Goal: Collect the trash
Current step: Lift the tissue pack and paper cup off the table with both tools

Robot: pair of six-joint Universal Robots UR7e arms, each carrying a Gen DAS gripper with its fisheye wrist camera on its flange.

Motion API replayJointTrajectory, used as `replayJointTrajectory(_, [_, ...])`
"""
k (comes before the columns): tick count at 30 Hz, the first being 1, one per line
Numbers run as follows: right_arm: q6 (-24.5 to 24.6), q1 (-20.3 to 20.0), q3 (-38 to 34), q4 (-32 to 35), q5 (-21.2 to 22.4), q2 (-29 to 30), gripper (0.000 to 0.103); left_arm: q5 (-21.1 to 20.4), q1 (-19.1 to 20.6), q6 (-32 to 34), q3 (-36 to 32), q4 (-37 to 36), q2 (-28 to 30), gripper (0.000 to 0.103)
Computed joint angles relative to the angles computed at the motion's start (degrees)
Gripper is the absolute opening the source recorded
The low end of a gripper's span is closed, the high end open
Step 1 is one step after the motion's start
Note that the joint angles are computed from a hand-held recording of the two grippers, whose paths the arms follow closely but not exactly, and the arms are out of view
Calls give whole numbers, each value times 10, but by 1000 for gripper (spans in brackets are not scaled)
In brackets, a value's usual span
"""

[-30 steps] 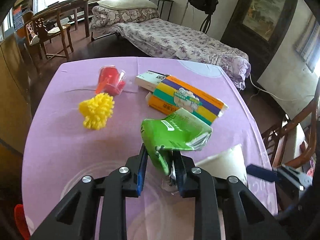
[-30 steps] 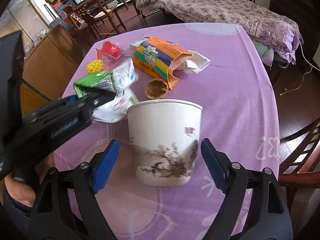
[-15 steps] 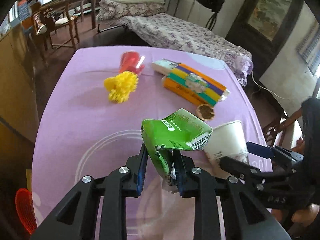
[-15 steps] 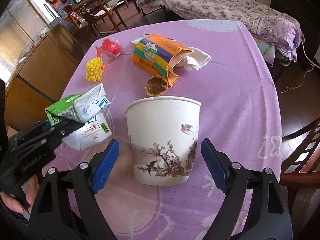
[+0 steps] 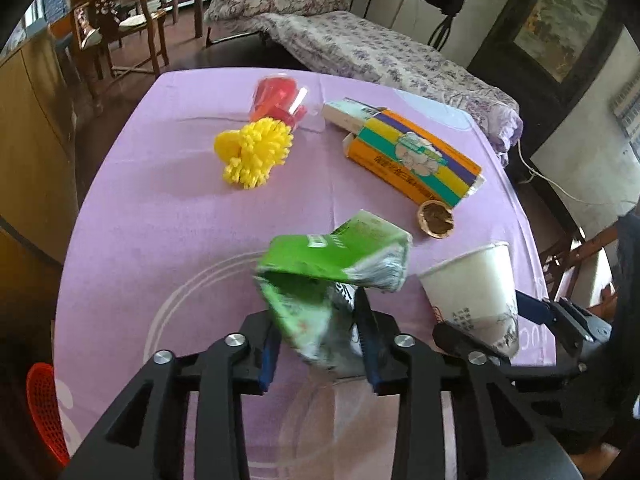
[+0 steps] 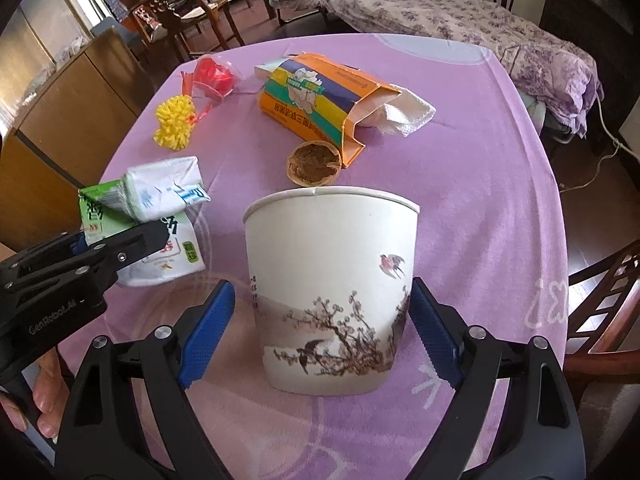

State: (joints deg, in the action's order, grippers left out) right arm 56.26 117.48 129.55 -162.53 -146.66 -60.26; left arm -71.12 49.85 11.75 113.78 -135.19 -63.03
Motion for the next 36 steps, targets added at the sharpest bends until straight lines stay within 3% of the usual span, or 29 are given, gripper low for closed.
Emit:
replayJointTrajectory(7, [11,1,-17,45,-13,11,84,-1,4,-20,-12,7,17,37])
replayJointTrajectory(10, [8,0,-23,57,-16,16,84,-3,3,-16,-11,7,17,30])
replayJointTrajectory(12, [3,2,-24,58,-17,15,76,-2,1,-10,-6,4,13,28])
replayJointTrajectory(16, [-15,9,-13,9,-14,15,75,-18,2,-6,-4,12,1,21])
replayJointTrajectory(21, [-14,21,-7,-13,-24,15,76,-26,4,-8,-3,15,-12,21])
replayJointTrajectory(30, [18,19,12,-25,-19,-1,76,-45,12,-20,5,26,-48,21])
replayJointTrajectory(36, [3,29,1,-44,-15,16,76,-29,26,-32,17,22,-93,21])
